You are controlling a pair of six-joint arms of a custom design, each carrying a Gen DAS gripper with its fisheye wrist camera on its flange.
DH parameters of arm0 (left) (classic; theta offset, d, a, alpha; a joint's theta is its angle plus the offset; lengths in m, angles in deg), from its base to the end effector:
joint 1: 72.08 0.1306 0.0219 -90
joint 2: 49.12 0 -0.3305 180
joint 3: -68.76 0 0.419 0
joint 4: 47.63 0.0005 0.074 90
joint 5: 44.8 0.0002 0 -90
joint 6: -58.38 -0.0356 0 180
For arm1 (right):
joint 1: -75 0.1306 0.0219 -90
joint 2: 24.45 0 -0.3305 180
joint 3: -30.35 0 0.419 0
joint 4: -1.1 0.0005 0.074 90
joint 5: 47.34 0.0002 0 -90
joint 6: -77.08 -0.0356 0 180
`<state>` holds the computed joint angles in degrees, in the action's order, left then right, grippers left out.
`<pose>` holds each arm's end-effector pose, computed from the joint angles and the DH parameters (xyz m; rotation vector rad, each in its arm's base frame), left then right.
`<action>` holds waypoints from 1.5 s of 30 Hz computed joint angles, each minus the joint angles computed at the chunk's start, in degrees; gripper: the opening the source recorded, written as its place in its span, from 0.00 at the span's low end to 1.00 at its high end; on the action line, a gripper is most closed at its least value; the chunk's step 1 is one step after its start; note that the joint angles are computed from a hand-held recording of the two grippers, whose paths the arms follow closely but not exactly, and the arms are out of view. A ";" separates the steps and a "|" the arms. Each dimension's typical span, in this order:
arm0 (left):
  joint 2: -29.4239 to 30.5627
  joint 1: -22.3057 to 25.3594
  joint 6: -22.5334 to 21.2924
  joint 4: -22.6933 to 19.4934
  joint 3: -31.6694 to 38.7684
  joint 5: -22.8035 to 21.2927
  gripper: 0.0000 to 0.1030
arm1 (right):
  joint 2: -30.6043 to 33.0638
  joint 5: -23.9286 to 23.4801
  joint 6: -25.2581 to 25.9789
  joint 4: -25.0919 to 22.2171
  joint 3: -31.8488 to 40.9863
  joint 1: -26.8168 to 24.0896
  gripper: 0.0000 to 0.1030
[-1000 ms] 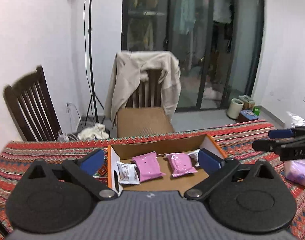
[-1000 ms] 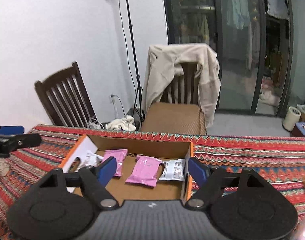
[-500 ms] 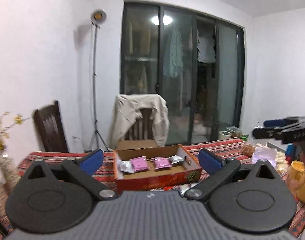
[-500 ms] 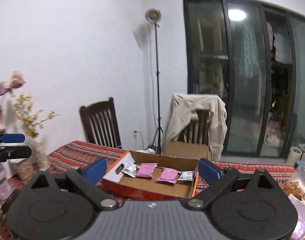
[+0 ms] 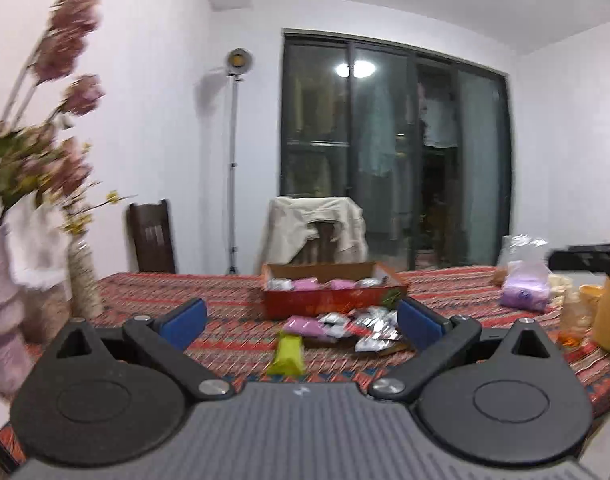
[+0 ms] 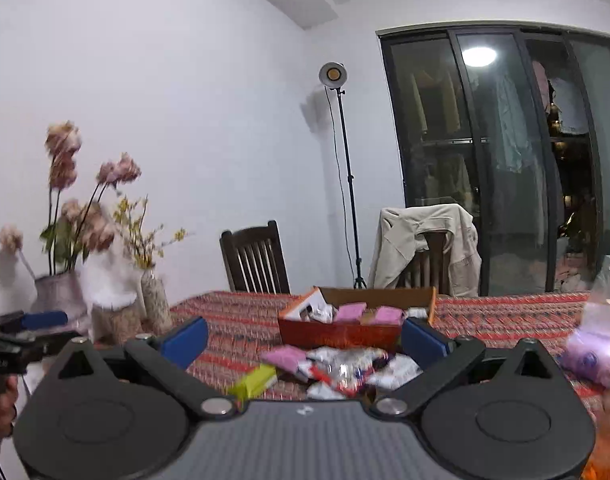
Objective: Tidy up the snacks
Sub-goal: 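Withdraw both tools from the box back toward the snack pile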
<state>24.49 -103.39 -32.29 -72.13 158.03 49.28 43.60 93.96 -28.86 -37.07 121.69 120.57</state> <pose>0.3746 -0.2314 0.5437 0.5320 1.6632 -0.4549 0.2835 0.2488 0.5779 0.1646 1.7243 -0.0316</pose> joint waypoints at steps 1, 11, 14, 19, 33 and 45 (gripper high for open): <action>-1.09 -0.03 -0.62 0.26 -1.94 -0.33 1.00 | -0.34 2.60 -0.92 -0.69 -1.45 1.55 1.00; -4.12 -0.15 -0.31 -8.34 -9.82 -3.19 1.00 | -0.61 7.23 -23.69 -13.70 -11.68 8.58 1.00; -2.96 0.10 -0.26 -8.80 -9.32 -2.95 1.00 | 0.78 8.18 -26.31 -14.54 -12.58 8.82 1.00; -0.59 0.63 0.18 -8.94 -7.57 -3.45 1.00 | 1.73 8.73 -24.60 -11.96 -13.09 7.28 1.00; 8.08 0.14 -1.67 -11.87 -0.75 -2.50 1.00 | 3.04 0.28 -25.50 -8.40 -13.12 -0.06 1.00; 21.63 0.24 0.40 -14.58 13.45 -2.17 1.00 | 6.69 -5.10 -24.71 -9.76 -10.09 -7.10 0.98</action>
